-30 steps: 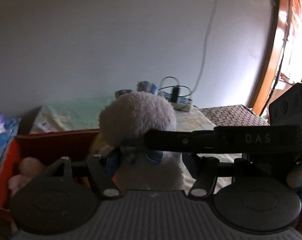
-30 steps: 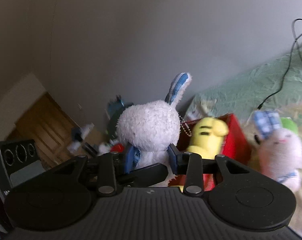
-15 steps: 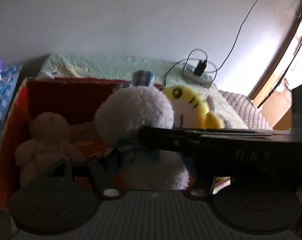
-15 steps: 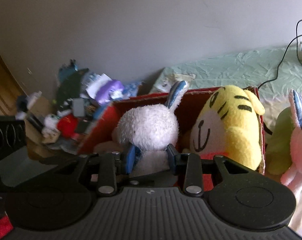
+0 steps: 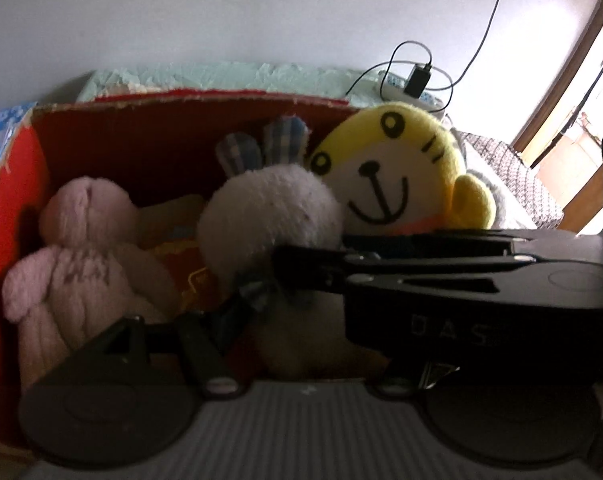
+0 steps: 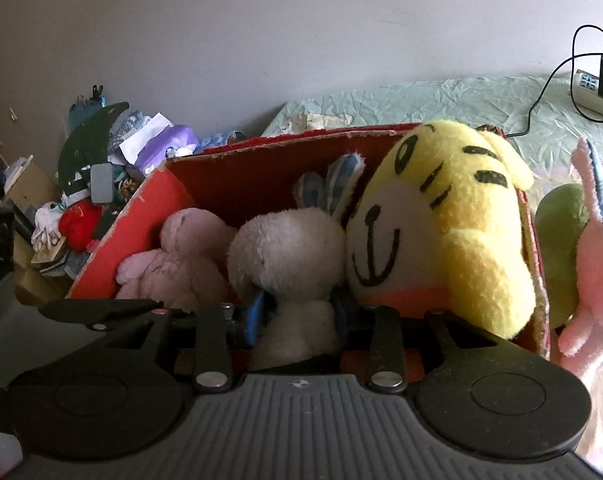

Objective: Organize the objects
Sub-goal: 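Lower the white bear into the red box with the right gripper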

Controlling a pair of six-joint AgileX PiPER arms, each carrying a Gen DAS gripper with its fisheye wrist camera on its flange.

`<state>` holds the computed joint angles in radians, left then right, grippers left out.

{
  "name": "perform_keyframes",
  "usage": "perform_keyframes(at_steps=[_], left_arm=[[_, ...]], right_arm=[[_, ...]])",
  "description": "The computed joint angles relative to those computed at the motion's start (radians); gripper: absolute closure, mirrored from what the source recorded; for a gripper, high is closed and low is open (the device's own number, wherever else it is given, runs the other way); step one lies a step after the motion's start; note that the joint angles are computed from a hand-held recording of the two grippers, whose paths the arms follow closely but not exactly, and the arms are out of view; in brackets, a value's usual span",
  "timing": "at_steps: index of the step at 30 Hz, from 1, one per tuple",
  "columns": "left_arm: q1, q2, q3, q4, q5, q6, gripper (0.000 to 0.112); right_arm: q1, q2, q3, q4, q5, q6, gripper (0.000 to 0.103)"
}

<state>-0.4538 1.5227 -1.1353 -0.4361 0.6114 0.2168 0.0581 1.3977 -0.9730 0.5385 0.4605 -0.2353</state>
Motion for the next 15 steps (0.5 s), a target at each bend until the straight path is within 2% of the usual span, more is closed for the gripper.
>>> perform_keyframes(at_steps=[3,8,10,12,15], left_arm=[[0.013,0.005,0.003,-0.02,0.0,0.02,0.048],[0.027,0.013,0.009,-0.043,0.008,0.035,0.045],[0.028,0.016,0.003,-0.027,0.017,0.018,0.044],[0.017,0.017,-0.01,0.013,0.026,-0.021,0.043],[-0.017,0.013,-0.032,0.13,0.035,-0.125,0.043]], right_arm=[[-0.013,-0.011,0.002,0.02,0.017,-0.015,0.064],[-0.071,-0.068,0.035,0.155,0.047,-0.1,0.063],[-0.09,-0.082,0.046,0.181,0.055,-0.113,0.066],[-0.109,-0.092,0.061,0.197,0.057,-0.121,0.073],[-0.138,-0.103,0.085,0.245,0.064,-0.151,0.08]])
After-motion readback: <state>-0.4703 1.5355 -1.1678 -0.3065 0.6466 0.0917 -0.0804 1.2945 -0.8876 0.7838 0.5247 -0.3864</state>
